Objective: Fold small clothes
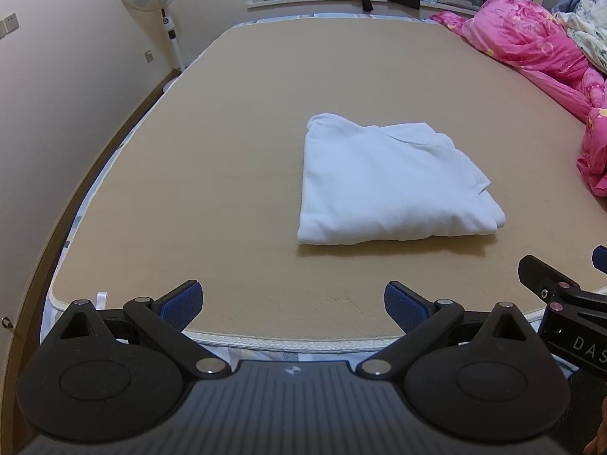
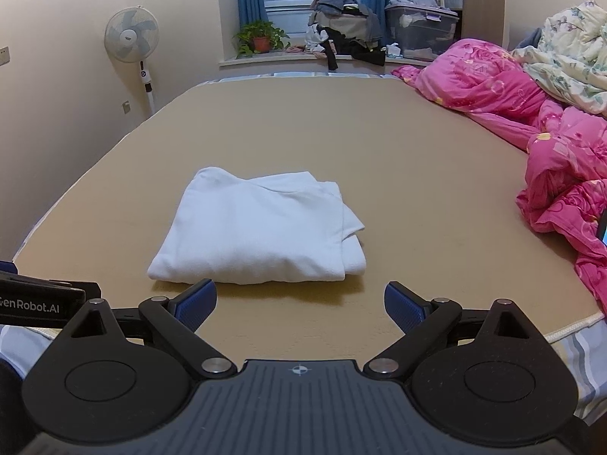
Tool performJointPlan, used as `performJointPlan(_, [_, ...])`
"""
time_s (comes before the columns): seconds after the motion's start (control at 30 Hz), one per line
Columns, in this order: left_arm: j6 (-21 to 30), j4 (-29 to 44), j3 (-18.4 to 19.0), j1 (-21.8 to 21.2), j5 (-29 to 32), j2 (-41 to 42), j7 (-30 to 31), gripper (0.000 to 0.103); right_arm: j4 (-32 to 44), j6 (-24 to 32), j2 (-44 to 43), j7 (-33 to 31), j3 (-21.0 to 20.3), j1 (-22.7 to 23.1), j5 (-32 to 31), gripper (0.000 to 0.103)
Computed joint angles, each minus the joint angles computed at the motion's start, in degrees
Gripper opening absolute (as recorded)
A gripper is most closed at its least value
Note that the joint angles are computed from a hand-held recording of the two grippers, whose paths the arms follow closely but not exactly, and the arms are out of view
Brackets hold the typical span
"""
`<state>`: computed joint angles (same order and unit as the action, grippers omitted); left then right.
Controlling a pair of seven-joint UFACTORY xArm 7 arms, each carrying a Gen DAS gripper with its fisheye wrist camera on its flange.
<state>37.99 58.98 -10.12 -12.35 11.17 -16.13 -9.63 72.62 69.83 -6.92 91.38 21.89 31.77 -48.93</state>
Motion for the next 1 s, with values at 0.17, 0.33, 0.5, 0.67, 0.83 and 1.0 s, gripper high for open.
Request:
performJointPlan(0.17, [0.1,0.0,0.1,0.0,0.0,0.1,0.1,0.102,0.1,-0.1,0.1,-0.2,-0.1,0.0,-0.1,0.095])
performJointPlan(0.33, [-0.1,-0.2,-0.1,0.1,0.7,0.1,-0.1,0.102,0.3,-0.1,0.3,-0.4,-0.1,0.1,-0.1,0.095])
performJointPlan(0.5, [-0.1,-0.3,-0.2,0.2,1.2,0.0,-0.3,0.102,0.3,-0.1,0.3,-0.5,-0.2,0.2,0.0,0.096])
performJointPlan(0.67, [-0.3,-0.4,-0.3,0.3,1.5,-0.1,-0.4,0.102,0.1,-0.5,0.1,-0.8,-0.3,0.1,0.2,0.096])
performJointPlan(0.83, [-0.4,-0.5,-0.3,0.4,1.8,-0.2,-0.5,0.102,0.0,-0.7,0.0,-1.1,-0.3,0.0,0.4,0.096])
performJointPlan(1.0, [-0.2,-0.5,-0.2,0.3,1.7,-0.1,-0.3,0.102,0.2,-0.6,0.1,-1.3,-0.2,-0.1,0.6,0.096])
